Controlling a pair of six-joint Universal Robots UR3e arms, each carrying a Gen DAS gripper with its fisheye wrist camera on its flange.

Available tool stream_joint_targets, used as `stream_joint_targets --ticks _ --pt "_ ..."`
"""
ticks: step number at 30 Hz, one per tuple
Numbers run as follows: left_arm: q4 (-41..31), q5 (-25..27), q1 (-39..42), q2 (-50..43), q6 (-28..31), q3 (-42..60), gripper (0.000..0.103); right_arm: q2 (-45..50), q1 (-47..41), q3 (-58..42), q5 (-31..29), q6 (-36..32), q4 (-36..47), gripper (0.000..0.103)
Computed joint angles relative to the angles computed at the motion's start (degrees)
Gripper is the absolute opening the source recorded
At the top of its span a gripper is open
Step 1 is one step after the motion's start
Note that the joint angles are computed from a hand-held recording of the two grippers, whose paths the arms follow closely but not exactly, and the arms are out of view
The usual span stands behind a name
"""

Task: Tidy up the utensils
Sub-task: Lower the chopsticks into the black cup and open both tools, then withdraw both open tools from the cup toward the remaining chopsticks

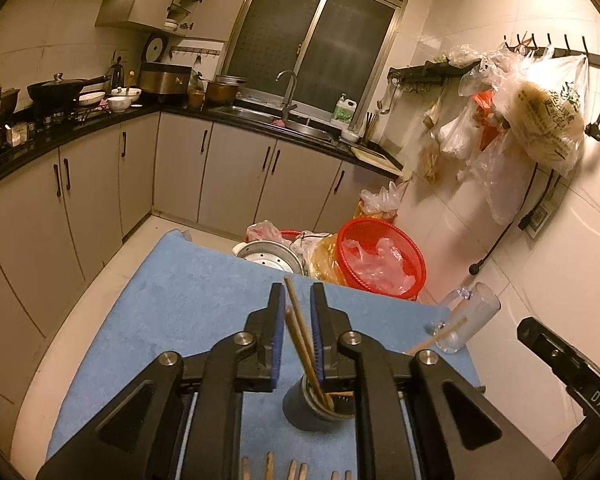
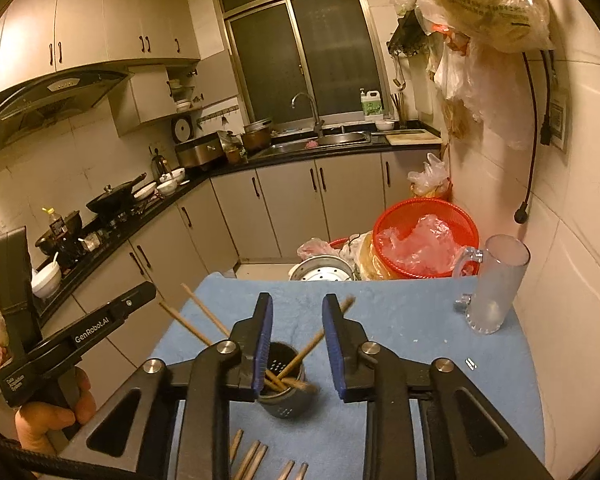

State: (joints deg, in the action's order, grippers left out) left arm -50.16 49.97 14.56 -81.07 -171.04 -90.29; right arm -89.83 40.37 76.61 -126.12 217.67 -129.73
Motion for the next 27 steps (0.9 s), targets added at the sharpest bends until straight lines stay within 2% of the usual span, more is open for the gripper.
stream_joint_targets --ticks 2,6,10,12,14,18,20,24,27 --pt "-0.2 -0.6 1.3 2.6 1.7 -2.3 0.025 -0.8 2.1 1.3 -1.8 1.5 -0.2 0.04" --pt "-1.8 -1.3 4.0 8.5 5.2 -7.1 0.041 -2.2 6.7 4.5 -5.5 5.1 0.0 0.05" --pt "-7.2 -3.5 8.6 15.6 10.6 -11.5 0.059 -4.1 10.8 9.0 -8.8 9.7 -0.9 0.069" --pt "-11.3 -5.5 11.8 19.6 14.5 -13.7 0.064 -5.1 12.2 11.2 -9.5 12.1 -1.0 0.076" --pt "-18.4 -7.1 15.5 24.1 20.3 -15.2 0.071 -6.2 14.1 13.8 -10.5 15.0 -1.1 0.08" --pt "-34.9 -8.5 23.9 31.5 34.3 -16.1 0.076 -7.9 17.1 17.7 -11.9 20.1 -0.4 0.085" --pt "-43.9 -9.6 28.6 34.2 40.5 -15.6 0.076 -8.0 18.2 18.7 -12.0 22.1 0.5 0.093" --pt "-68.0 -11.2 42.0 39.7 58.7 -13.1 0.077 -8.5 19.0 21.3 -9.7 24.2 1.3 0.096" --pt "-77.1 -9.9 48.3 42.8 68.0 -13.2 0.081 -8.7 19.1 23.2 -8.1 26.2 1.7 0.099"
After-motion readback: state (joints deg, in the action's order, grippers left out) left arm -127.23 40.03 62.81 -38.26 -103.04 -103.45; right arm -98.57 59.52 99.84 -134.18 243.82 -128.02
